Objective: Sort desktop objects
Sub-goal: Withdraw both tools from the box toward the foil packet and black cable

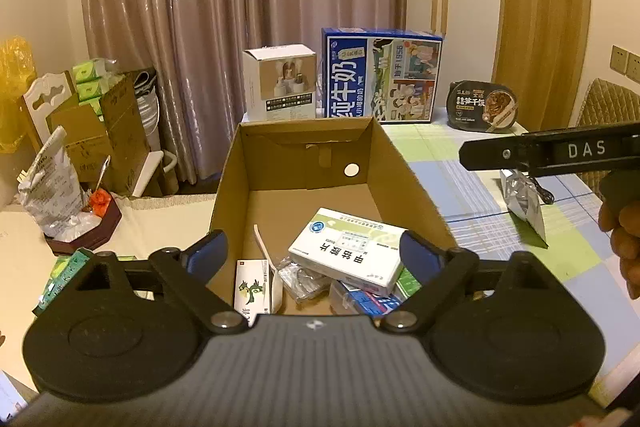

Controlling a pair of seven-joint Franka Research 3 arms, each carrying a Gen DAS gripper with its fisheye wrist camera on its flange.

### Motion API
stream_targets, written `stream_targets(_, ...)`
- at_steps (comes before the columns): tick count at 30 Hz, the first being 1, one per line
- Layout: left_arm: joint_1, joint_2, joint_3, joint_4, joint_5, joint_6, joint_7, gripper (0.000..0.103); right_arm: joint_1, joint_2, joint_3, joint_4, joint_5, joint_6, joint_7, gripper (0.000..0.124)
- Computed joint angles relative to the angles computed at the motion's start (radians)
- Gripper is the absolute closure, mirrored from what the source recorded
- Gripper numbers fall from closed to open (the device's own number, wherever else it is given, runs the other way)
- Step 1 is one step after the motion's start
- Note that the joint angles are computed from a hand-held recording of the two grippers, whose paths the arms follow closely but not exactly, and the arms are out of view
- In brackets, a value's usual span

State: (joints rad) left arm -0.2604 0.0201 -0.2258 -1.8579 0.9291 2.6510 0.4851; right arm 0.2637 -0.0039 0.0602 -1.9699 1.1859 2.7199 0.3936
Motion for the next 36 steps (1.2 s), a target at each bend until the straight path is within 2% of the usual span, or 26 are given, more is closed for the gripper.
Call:
stream_targets(6, -0.018, -0.025, -0.020, -0.007, 0.037, -0.051, -0.044, 0.002, -0.019, -0.055, -0.027, -0.059, -0.045, -0.041, 0.017, 0.023)
stream_targets(16, -0.049, -0.039, -0.054, -0.003, 0.035, -0.116, -0.073, 0.001, -0.062, -0.141, -0.090, -0.175, -0.092, -0.044, 0.058, 0.023)
stream_targets(23, -0.088, -0.001, -0.067, 0.037, 0.018, -0.117, -0.067, 0.001, -0.116, -0.165, -0.138, -0.233, -0.144, -0.034, 0.129, 0.023)
stream_targets(28, -0.117, 0.059, -0.062, 0.083, -0.092, -0.014, 0.020, 0.001, -0.158, -0.162, -0.169, -0.242, -0.159, -0.045, 0.147, 0.023)
stream_targets(31, -0.151, 0.127, -0.061, 0.159, -0.124, -0.022, 0.093, 0.001, -0.184, -0.156, -0.185, -0.238, -0.161, -0.061, 0.142, 0.023)
stream_targets(34, -0.178, 0.199, -0.061, 0.243, -0.218, -0.035, 0.200, 0.001, -0.210, -0.140, -0.197, -0.219, -0.177, -0.087, 0.128, 0.023)
stream_targets(36, -0.195, 0.260, -0.063, 0.325, -0.286, -0.073, 0.297, 0.001, -0.229, -0.122, -0.202, -0.198, -0.187, -0.103, 0.120, 0.023)
